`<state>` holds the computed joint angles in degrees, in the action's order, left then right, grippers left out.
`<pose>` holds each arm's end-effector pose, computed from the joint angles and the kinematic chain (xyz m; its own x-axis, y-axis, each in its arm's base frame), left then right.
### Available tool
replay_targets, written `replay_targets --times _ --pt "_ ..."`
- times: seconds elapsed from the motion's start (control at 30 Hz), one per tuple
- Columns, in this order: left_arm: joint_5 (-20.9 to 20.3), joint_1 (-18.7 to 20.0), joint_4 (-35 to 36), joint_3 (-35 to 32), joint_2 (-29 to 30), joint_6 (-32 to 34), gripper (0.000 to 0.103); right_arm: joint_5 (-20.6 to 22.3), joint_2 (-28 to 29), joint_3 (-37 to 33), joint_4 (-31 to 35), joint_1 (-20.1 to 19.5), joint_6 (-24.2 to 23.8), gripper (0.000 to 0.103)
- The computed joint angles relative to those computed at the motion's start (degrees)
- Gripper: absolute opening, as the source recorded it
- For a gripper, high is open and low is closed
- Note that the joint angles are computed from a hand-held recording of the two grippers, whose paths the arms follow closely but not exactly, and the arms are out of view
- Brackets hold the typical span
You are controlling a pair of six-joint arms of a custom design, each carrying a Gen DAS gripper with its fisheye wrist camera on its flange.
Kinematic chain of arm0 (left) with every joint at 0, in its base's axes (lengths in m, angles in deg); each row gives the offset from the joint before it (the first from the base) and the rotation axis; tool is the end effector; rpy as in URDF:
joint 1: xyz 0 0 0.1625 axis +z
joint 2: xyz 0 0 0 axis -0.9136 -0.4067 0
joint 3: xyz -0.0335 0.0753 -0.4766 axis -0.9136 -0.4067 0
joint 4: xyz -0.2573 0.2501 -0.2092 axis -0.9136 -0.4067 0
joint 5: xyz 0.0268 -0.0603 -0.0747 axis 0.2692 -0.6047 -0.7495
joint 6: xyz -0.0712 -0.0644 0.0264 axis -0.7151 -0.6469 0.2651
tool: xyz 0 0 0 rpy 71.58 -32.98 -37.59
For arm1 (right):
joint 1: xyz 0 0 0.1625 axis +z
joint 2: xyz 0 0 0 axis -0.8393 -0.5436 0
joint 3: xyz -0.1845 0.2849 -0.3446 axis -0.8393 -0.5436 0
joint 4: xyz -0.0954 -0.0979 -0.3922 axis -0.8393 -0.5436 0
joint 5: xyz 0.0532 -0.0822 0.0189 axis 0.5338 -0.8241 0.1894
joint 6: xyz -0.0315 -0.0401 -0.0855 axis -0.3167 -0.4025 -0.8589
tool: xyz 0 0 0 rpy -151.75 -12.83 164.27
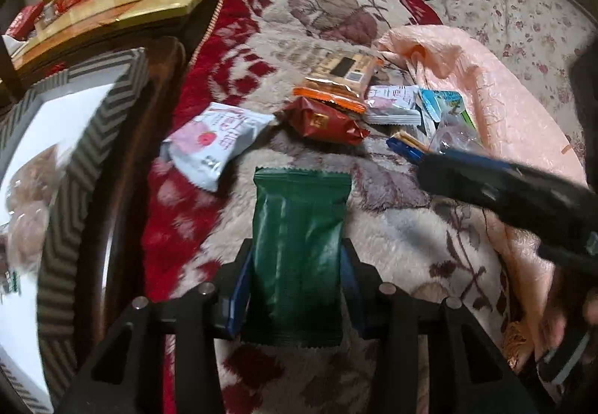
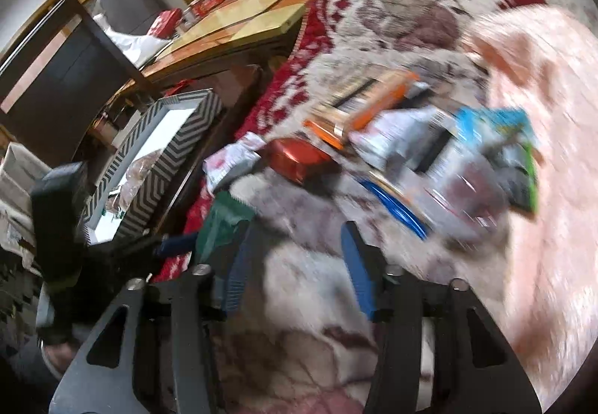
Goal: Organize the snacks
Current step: 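Grasp the red gold-printed packet with the right tool while the left holds the green packet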
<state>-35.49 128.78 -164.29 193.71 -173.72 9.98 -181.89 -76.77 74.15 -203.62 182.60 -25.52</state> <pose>0.0141 -0.3760 0.2736 -0.7699 0.3708 -0.5193 0.5203 0.8359 -0.1746 0.3689 -0.3751 -0.0352 -0.9076 -0.1409 0.3955 -0.3076 0.8643 -0.3979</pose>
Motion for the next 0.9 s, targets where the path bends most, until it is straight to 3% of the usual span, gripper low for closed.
replay_targets --times 0.2,0.4,0.47,0.57,0.6,0.63,0.73,0.9 --pt "0.5 -0.4 0.8 0.4 -1.2 0.1 0.046 -2.6 1.5 -7.3 10.0 -1.3 -10.4 0.056" --pt "0.6 0.2 0.2 0.5 -0.3 0.0 0.046 0.7 1.7 -11.0 16.4 -4.7 -16.9 0.056" --pt "0.4 0.6 0.4 0.4 0.1 -0.3 0.046 3.2 1.8 -11.8 18.1 -5.9 -18.3 0.056" --pt "0.6 1.2 0.5 0.2 0.8 -0.5 0.046 3.3 2.5 -12.9 18.9 -6.5 -19.4 0.054" --pt "0.6 1.3 0.4 0.2 0.9 -0.5 0.046 3.2 2.6 -13.0 18.8 -6.5 -19.4 0.043" --pt "0.7 1.4 0.4 0.2 1.0 -0.6 0.046 3.3 2.6 -12.9 18.5 -6.6 -19.2 0.038" --pt "0.7 1.6 0.2 0.1 1.3 -0.8 0.046 3.7 2.7 -12.5 18.8 -6.7 -19.4 0.037" --pt "1.1 0.8 0.7 0.4 1.1 -1.1 0.046 0.9 4.3 -14.4 20.7 -6.0 -21.7 0.037"
